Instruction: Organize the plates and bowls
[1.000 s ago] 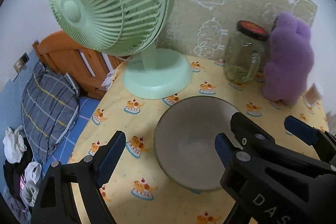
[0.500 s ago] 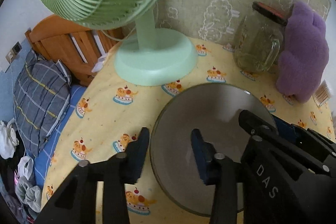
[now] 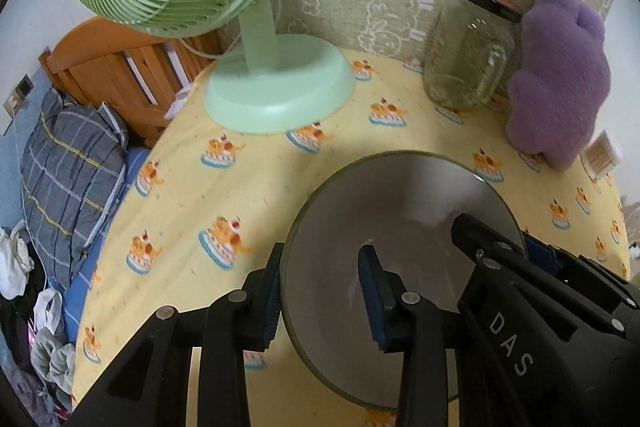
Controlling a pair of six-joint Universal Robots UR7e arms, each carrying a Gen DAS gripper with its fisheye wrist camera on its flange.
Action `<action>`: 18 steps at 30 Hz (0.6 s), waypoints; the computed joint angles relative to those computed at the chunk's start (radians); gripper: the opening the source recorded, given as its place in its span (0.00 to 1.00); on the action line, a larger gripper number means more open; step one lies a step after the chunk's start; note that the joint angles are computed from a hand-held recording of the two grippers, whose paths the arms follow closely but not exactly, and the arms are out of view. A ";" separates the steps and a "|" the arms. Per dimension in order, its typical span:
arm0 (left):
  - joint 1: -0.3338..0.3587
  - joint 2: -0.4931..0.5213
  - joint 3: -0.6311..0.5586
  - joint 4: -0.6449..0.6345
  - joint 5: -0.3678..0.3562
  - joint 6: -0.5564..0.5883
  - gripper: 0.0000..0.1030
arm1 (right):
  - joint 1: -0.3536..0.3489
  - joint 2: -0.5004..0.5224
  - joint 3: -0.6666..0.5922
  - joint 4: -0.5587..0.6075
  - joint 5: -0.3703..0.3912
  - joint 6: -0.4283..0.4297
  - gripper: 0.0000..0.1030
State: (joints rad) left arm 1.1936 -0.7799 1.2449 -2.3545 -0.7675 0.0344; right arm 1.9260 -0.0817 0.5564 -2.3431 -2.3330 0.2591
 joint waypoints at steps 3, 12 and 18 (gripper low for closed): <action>-0.009 -0.022 0.038 0.011 -0.008 -0.017 0.34 | 0.001 -0.046 0.083 -0.012 -0.007 0.031 0.29; -0.040 -0.097 0.146 0.045 -0.030 -0.026 0.34 | 0.023 -0.174 0.318 -0.055 -0.034 0.136 0.29; -0.058 -0.143 0.199 0.055 -0.044 -0.016 0.34 | 0.043 -0.235 0.430 -0.089 -0.049 0.206 0.29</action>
